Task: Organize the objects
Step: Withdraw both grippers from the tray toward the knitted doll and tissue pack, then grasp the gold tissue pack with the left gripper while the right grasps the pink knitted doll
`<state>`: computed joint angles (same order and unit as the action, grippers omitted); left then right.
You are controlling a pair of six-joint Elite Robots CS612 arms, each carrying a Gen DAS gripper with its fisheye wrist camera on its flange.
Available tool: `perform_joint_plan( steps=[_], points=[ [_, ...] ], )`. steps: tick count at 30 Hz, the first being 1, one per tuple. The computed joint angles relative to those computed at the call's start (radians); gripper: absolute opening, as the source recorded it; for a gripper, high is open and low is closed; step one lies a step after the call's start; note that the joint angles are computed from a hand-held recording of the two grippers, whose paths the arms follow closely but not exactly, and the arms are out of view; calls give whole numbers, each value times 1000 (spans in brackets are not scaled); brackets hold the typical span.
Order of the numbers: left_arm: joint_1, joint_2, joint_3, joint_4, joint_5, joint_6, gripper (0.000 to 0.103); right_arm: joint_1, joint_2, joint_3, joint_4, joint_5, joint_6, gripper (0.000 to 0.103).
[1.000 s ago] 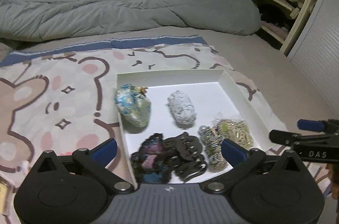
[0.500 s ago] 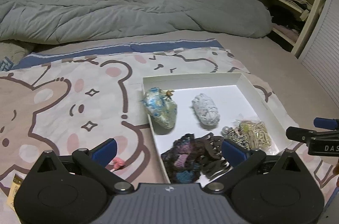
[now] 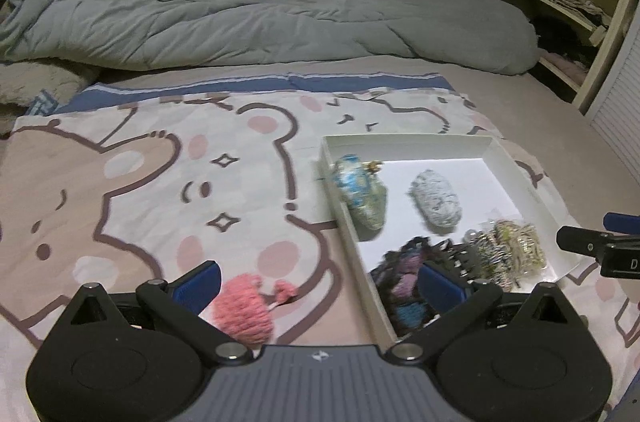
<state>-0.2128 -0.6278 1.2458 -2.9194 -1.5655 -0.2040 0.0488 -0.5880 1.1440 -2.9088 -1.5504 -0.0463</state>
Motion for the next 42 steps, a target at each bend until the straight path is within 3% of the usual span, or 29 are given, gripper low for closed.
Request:
perform_joint_plan(
  steps=[9, 21, 26, 34, 38, 42],
  points=[
    [32, -35, 60, -31, 20, -16, 103, 26, 12, -21, 10, 30, -17, 103],
    [84, -70, 137, -81, 48, -16, 103, 60, 36, -48, -26, 141, -37, 103],
    [103, -79, 165, -93, 57, 3, 103, 70, 49, -44, -92, 195, -61, 103],
    [130, -81, 189, -91, 46, 63, 103, 88, 56, -44, -102, 260, -126, 103],
    [151, -75, 183, -86, -14, 99, 102, 100, 63, -45, -115, 281, -194, 103],
    [163, -65, 166, -49, -24, 138, 100, 116, 71, -61, -73, 282, -377, 103]
  ],
)
